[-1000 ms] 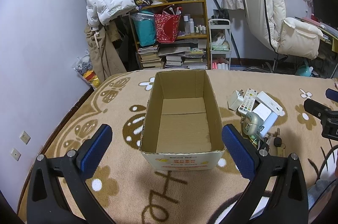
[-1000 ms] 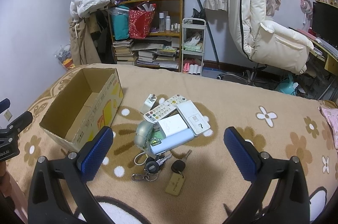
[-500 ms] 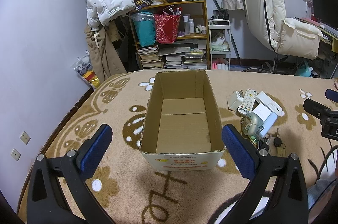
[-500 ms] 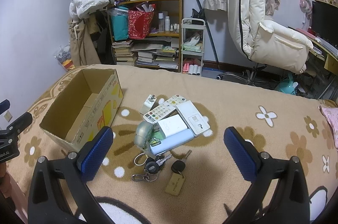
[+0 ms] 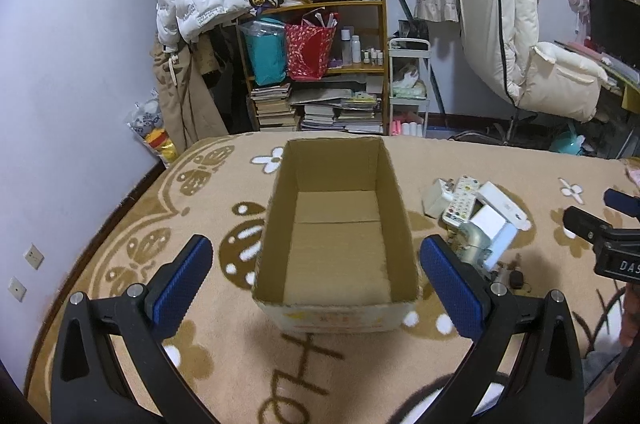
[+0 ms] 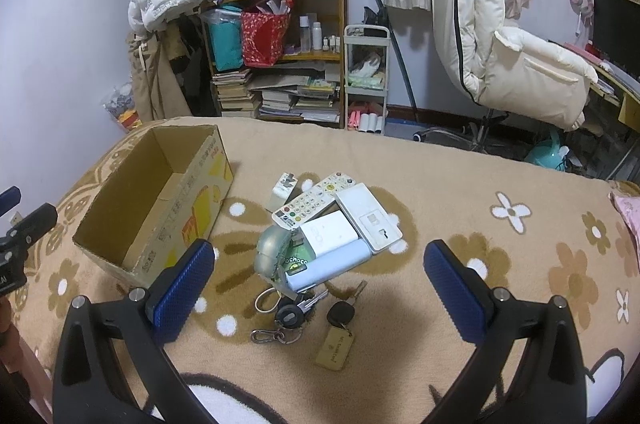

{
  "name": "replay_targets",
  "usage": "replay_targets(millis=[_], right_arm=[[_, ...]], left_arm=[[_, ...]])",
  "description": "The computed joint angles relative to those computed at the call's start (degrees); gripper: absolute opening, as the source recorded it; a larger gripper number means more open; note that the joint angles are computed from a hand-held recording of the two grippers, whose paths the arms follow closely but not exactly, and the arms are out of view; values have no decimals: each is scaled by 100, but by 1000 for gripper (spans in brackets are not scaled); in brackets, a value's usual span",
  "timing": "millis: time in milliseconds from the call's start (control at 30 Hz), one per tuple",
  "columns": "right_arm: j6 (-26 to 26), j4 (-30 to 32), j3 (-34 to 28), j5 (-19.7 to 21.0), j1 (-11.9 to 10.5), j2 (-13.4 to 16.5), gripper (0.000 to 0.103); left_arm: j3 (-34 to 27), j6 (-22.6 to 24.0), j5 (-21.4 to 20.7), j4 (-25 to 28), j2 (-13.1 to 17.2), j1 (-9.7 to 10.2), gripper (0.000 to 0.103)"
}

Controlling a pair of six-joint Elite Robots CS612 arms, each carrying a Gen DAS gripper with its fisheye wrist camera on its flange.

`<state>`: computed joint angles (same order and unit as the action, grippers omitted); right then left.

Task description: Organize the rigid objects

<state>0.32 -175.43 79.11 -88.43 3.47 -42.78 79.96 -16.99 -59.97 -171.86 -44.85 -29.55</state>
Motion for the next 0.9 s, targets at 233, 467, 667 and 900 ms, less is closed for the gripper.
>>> replay_targets(millis=[233, 467, 667, 900], right_arm=[[144, 324, -224, -63, -22, 113, 103], [310, 782, -453, -83, -63, 226, 103], [452, 1223, -676, -297, -61, 354, 103], [348, 1777, -879, -567, -13, 487, 103]], left_arm=[[-349, 95, -150, 379, 159, 131, 103], [-707, -48, -422, 751, 342, 303, 103], [-1065, -346, -815, 1275, 528, 468, 103], [-1455, -735, -1006, 1939, 773, 597, 103]])
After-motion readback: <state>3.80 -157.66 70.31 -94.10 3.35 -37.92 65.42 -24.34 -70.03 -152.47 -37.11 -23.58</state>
